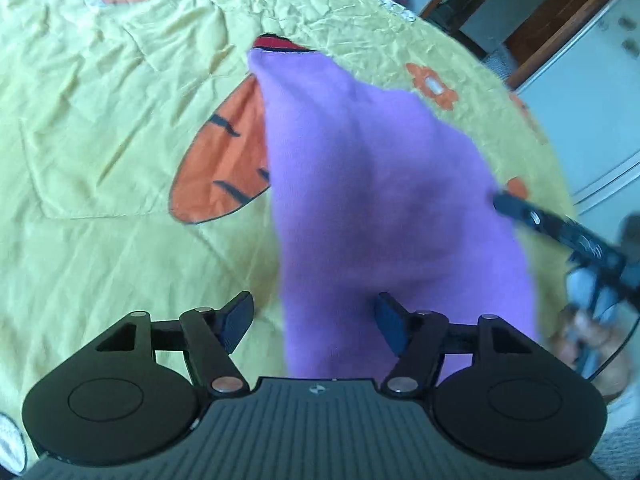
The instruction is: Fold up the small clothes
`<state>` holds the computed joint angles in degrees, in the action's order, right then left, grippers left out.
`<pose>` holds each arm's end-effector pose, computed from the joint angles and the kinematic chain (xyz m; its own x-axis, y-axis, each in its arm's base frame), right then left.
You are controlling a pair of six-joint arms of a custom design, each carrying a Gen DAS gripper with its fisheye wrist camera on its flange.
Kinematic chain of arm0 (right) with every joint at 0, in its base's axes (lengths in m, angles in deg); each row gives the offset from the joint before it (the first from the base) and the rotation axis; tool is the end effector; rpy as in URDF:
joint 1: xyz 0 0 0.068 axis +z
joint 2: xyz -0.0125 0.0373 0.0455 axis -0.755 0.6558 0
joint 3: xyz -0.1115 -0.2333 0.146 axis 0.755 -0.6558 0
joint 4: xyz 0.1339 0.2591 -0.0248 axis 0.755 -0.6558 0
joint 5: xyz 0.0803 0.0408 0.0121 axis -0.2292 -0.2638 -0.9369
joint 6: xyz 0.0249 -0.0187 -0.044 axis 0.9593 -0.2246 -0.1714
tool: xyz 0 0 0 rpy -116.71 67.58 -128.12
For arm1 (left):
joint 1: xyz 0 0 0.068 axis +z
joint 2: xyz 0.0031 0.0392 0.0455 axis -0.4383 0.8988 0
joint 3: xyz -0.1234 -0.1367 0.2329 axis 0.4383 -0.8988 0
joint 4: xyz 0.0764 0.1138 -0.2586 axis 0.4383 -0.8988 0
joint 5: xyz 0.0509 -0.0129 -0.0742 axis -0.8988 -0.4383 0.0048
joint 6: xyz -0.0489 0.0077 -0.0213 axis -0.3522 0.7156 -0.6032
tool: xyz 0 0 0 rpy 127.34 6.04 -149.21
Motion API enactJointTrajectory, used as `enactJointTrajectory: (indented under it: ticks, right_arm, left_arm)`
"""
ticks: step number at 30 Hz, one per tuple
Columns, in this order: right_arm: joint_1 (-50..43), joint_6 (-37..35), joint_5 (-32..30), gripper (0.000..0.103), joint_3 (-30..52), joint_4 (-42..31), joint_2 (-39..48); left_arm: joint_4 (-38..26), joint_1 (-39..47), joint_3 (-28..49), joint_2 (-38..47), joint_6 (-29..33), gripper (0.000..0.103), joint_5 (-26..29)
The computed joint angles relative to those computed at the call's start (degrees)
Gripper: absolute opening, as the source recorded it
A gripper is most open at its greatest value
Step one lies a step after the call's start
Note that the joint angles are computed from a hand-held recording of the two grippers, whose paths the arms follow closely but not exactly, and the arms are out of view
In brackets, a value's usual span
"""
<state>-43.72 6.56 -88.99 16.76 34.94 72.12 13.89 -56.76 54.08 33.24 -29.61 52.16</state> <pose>0.2999 0.0448 0.0794 -0.6829 0.0035 -0.7305 -0.3884 0.8452 0.3671 0.2318 -0.1375 0.1121 -0.8696 -0.1913 -0.4552 -0.0311 0.9413 -0.3362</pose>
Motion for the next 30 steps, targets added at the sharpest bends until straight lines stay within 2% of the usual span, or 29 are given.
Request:
enactJointTrajectory:
  ticks: [1,2,4,5,7,10,12,14,16,18,21,22,23,25,29,30]
  right_arm:
    - [3.64,-3.2,10.26,0.052,-0.07,0.08,-0.42]
    - [5.9,-6.19,16.9,0.052,-0.47,0.96,-0.16]
    - [7.62,-7.92,21.25,0.052,-0.82,2.17,0.17]
    - [7.9,-7.48,21.56,0.052,-1.75,2.34,-1.34]
    - [9.04,-7.68,22.23,0.052,-6.14,5.1,-6.28]
    - [11.37,-8.65,18.29,0.053,-12.41,4.95,-14.41]
    - [14.52,-8.91,19.32,0.057,-15.55,6.14,-16.28]
    - [16.76,-8.54,19.76,0.06,-16.67,6.74,-14.79]
    - [18.79,-8.75,24.17,0.061,-16.3,8.84,-9.47]
    - [18.7,-9.62,24.97,0.061,-18.22,14.05,-7.46]
    - [18.77,-6.72,24.59,0.062,-18.31,8.96,-11.77]
    - [19.4,-5.92,25.67,0.065,-18.6,7.97,-13.41]
    - [20.19,-5.04,26.66,0.074,-19.09,7.4,-14.85]
    - [21.28,-3.72,26.92,0.083,-20.82,9.56,-15.77]
    - [23.16,-4.28,28.67,0.083,-21.59,10.87,-11.76]
    - [23.7,-4.23,29.38,0.083,-23.25,14.68,-10.81]
  left_arm:
    - [1.55,-1.84,-1.58,-0.69,-0.44,0.072,-3.28]
    - [1.66,-3.58,-1.56,-0.3,-0.67,0.073,-6.11]
    - [-0.35,-5.81,-0.83,-0.28,-3.15,0.076,-9.58]
    - [-1.0,-6.58,-0.81,-0.58,-4.96,0.082,-10.44]
    - [-0.72,-8.28,-1.56,-1.19,-6.12,0.084,-11.63]
    - [-0.66,-11.15,-2.15,-0.56,-7.97,0.087,-14.11]
    - [-0.89,-12.78,-3.21,-1.41,-9.49,0.09,-16.21]
    - [-0.58,-13.93,-3.79,-1.5,-10.67,0.092,-17.23]
    - [-0.8,-15.36,-3.76,-1.0,-11.47,0.093,-18.77]
    - [-1.35,-16.57,-3.76,-0.92,-12.4,0.094,-20.06]
    - [-1.59,-17.8,-4.3,-1.37,-14.08,0.095,-21.13]
    - [-1.77,-18.17,-4.47,-1.6,-14.42,0.095,-21.35]
    - [-2.02,-18.57,-4.7,-1.93,-14.95,0.095,-21.6]
    - [-2.51,-19.12,-5.06,-2.44,-15.75,0.096,-21.93]
    - [-3.6,-21.85,-6.09,-2.91,-18.33,0.101,-24.43]
    - [-4.19,-22.86,-6.34,-3.17,-19.2,0.102,-25.2]
